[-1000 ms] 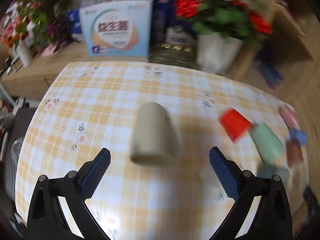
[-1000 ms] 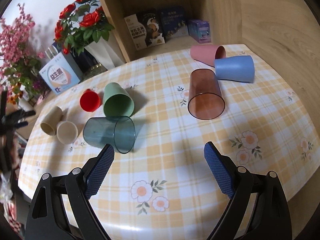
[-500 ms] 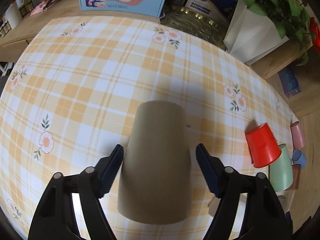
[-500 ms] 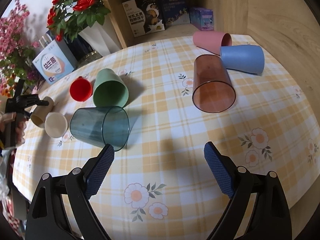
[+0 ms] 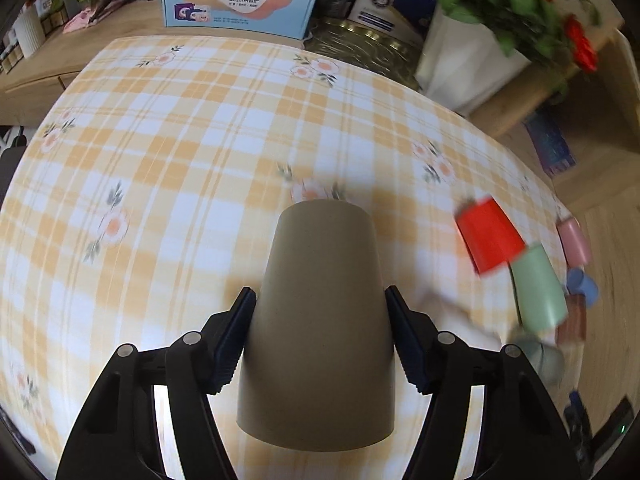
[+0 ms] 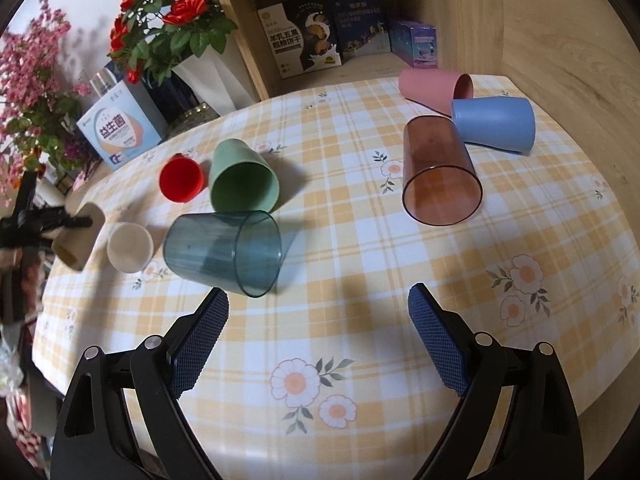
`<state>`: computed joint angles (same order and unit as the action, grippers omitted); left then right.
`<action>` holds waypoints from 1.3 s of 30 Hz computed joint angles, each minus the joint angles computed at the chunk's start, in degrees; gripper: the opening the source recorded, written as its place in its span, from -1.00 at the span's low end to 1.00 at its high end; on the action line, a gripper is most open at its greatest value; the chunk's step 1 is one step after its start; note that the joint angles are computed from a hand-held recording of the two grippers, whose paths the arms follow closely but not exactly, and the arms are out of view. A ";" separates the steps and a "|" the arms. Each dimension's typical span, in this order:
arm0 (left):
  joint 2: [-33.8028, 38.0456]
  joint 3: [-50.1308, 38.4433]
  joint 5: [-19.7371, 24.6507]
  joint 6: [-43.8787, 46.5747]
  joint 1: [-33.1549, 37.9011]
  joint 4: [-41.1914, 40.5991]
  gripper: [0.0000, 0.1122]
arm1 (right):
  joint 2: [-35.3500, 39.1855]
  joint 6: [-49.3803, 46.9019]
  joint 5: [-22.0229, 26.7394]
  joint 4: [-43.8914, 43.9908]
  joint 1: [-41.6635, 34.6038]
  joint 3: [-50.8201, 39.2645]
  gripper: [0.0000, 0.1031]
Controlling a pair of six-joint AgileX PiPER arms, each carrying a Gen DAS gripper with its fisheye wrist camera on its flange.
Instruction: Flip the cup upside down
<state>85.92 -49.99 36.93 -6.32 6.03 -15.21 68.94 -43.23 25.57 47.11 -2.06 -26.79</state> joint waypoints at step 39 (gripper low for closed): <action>28.76 -27.78 -7.75 -59.67 -61.41 26.93 0.13 | 2.40 -27.41 21.87 5.54 -44.55 -4.17 0.71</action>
